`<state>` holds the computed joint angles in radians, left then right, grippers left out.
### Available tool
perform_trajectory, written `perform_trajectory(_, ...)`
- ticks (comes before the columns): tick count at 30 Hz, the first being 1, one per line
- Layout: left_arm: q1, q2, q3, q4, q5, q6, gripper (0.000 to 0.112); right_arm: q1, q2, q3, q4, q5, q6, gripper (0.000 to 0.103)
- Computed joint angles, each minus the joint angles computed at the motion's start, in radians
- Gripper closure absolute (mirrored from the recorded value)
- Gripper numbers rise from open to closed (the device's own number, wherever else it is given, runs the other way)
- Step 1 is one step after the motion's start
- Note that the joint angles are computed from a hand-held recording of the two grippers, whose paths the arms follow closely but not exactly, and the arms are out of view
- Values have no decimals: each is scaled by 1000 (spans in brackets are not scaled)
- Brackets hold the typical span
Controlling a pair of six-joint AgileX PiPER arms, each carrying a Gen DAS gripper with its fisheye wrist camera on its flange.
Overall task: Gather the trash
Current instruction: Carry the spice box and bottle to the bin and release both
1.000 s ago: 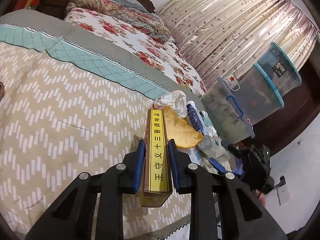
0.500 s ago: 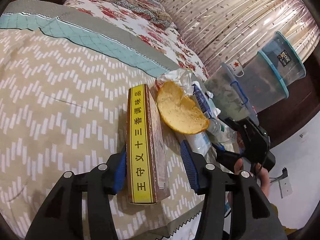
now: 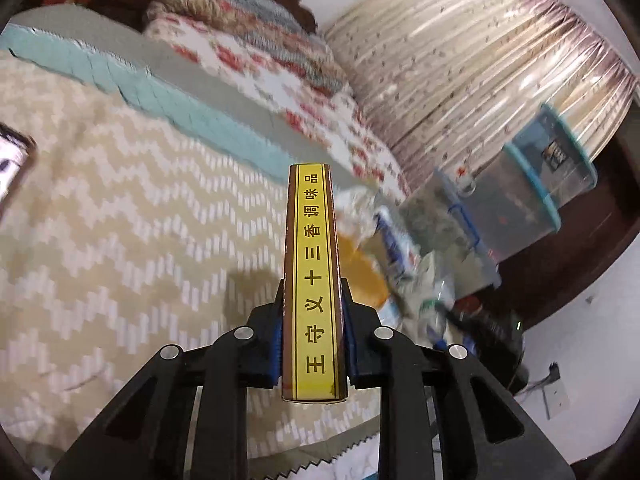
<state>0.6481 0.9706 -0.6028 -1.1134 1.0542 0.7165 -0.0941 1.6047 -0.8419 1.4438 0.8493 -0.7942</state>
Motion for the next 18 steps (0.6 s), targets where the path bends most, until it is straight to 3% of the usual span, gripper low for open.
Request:
perform_trajectory(3,24,-38,-33,-9,35,-20,91,-62,-28,34,-36,42,-28,56)
perform_trajectory(6,-63,-49,-72,0,0,-80,91,-105,-45,48,-100,66,-40,56)
perform_trajectory(13,-550,21,-182,148,-287,-315,91,-141,-167,66,-353,-35,-74,57)
perform_trajectory(16,-684,87,-232,190,-357,-365,91,-161,-197,68,-419,-77,-69,52)
perform_trajectory(18,-768,145,-272,204,-393,-389,91,-182,-181,58,-406,-70,-97,42)
